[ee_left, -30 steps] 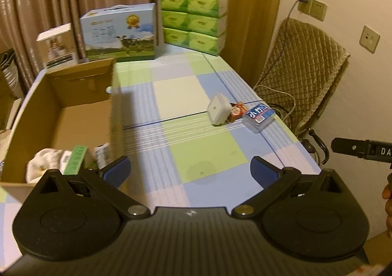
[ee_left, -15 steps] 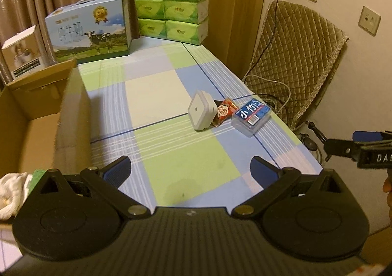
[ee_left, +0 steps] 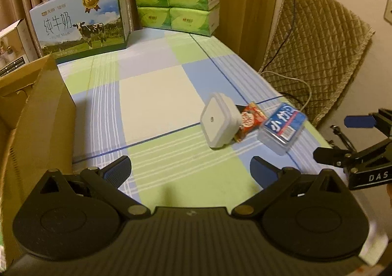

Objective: Organize objects
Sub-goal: 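Grasp the blue floss-pick box with the right tool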

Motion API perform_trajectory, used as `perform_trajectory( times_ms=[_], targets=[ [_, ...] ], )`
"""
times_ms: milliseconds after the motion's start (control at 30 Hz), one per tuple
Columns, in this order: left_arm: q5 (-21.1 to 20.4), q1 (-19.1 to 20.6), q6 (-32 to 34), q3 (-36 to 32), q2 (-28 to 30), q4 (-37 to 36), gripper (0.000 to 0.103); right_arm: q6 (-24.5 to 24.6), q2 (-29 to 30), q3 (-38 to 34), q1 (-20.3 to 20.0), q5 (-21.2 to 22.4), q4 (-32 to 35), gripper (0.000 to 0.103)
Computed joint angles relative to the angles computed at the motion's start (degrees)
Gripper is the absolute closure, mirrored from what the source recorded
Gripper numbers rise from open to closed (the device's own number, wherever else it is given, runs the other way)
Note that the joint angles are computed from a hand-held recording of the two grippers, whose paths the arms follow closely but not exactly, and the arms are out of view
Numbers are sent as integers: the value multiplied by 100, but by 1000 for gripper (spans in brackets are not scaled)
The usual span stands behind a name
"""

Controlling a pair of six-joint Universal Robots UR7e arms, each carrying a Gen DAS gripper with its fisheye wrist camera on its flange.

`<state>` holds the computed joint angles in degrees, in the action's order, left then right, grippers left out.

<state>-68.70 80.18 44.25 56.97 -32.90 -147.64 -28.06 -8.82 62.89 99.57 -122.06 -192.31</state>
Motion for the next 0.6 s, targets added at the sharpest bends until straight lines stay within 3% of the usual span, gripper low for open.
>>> perform_trajectory(
  times_ms=[333, 533, 600],
  targets=[
    [-90, 105, -45, -787, 557, 348, 4, -609, 649, -1408, -235, 152, 999, 2],
    [-216, 120, -68, -1158, 834, 516, 12, -819, 886, -1826, -308, 217, 1151, 3],
    [-319, 118, -49, -1272, 914, 614, 14, -825, 907, -1871, -322, 264, 1199, 18]
  ],
)
